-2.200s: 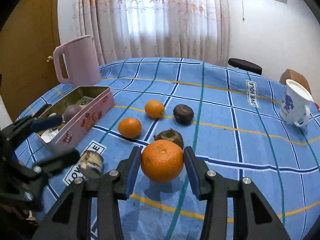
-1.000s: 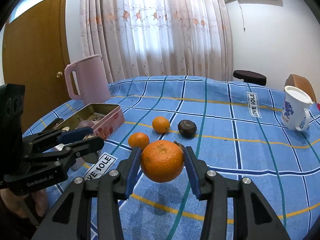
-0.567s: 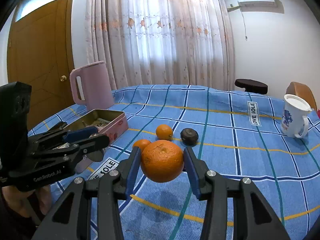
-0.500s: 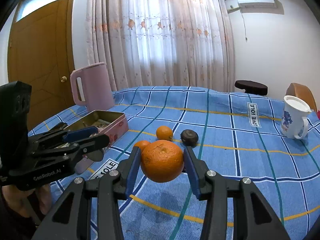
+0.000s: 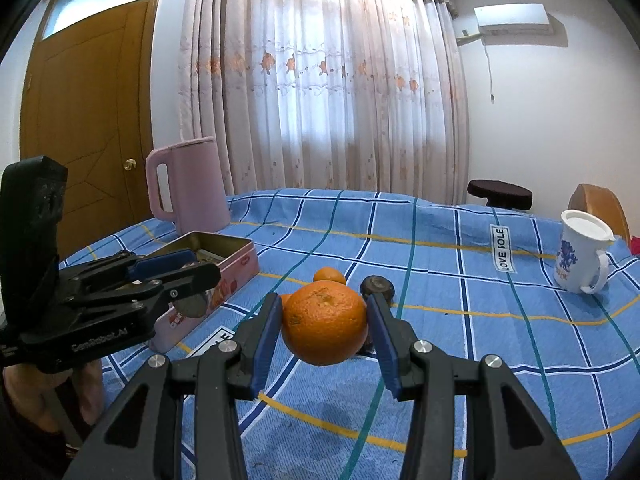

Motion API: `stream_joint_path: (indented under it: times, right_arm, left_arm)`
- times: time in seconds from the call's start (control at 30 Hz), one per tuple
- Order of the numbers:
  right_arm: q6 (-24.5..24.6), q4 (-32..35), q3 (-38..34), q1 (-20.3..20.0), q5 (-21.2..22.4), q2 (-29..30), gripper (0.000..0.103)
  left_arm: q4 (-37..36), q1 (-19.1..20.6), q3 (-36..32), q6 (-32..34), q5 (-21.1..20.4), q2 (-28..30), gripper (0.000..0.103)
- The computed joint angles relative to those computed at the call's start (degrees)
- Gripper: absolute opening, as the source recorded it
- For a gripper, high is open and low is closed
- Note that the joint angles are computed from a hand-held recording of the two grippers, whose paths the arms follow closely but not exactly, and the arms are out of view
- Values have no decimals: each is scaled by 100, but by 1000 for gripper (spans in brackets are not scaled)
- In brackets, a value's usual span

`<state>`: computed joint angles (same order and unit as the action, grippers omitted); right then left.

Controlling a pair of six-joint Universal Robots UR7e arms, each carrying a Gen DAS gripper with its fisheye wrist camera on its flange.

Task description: Organize fruits

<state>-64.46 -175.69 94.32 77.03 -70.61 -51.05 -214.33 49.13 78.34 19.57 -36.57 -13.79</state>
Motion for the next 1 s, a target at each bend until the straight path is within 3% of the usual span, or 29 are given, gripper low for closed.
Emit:
stream_joint_path:
  times: [0.33,0.37,0.5,0.73,0.8,0.9,1.0]
  right_arm:
    - [-40,-63,40,-3,40,-15,46]
    - [-26,-77,38,-6,51,-12,40]
    - [-34,-130,42,10,6,2,39]
    - [-114,233,-50,139,-604,19,39]
    - [-61,-24,13,150,-813,27,39]
    - [170,362,-170,210,-1259,57,42]
    - [191,308,-118,217,-1569,44,50]
  left_arm:
    - [-111,3,-60,126,-25,63,41]
    - [-92,8,-51,100,-29,57,41]
    - [-50,4,-15,67,-51,15,41]
    - [-55,54,156,-129,-128,-130,41]
    - [-92,65,195,-161,-160,-157,41]
    - [-9,85,263,-306,-214,-211,41]
    - [-62,76,307,-279,-215,-225,41]
